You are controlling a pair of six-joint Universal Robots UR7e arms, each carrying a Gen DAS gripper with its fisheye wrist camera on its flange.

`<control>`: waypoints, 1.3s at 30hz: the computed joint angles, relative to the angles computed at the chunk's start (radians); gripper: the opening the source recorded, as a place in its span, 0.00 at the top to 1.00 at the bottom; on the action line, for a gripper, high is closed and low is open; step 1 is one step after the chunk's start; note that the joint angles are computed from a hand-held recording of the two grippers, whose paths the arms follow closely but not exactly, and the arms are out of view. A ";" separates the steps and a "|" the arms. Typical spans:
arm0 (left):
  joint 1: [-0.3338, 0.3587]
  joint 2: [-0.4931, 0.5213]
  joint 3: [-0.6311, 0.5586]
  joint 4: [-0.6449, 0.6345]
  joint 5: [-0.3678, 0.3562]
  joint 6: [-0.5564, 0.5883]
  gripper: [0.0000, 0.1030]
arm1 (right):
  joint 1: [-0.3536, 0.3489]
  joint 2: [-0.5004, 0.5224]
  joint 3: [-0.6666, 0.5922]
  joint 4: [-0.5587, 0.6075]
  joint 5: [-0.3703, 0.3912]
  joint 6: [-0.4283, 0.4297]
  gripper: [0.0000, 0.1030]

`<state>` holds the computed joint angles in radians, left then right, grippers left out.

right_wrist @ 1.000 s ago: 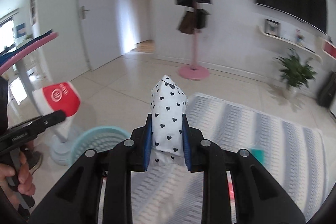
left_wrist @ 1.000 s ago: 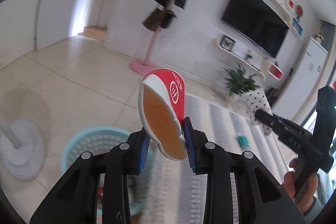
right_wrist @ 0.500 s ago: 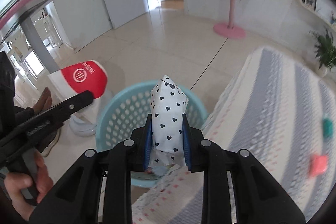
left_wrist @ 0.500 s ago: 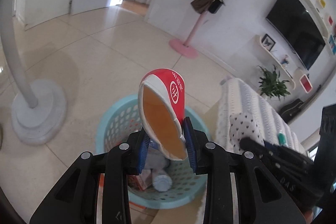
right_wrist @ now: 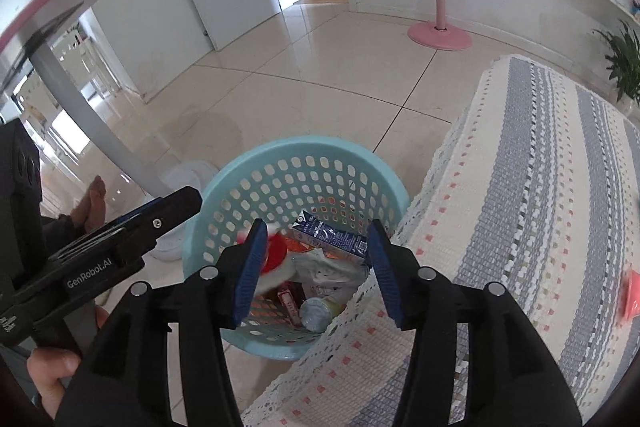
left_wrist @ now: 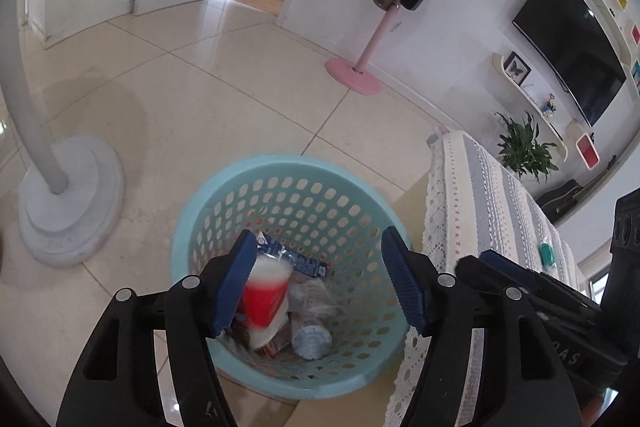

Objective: Collect trash
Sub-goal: 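Open both grippers to drop the cup and bag into the basket, then move both open grippers back over the pink and teal bags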

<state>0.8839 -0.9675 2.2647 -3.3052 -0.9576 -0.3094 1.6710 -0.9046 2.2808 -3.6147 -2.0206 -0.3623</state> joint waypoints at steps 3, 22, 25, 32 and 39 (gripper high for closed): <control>-0.021 -0.006 0.011 -0.025 0.005 -0.007 0.39 | 0.000 -0.035 0.026 -0.006 0.004 -0.006 0.53; -0.311 0.257 -0.170 -0.097 -0.215 0.063 0.39 | -0.272 -0.648 0.243 -0.027 0.147 -0.152 0.53; -0.314 0.354 -0.245 -0.057 -0.292 0.078 0.39 | -0.379 -0.704 0.258 -0.051 0.177 -0.202 0.59; -0.295 0.546 -0.407 0.090 -0.366 0.067 0.39 | -0.598 -0.695 0.274 -0.139 0.233 -0.303 0.78; -0.278 0.630 -0.477 0.184 -0.401 0.054 0.41 | -0.793 -0.680 0.303 -0.149 0.367 -0.287 0.78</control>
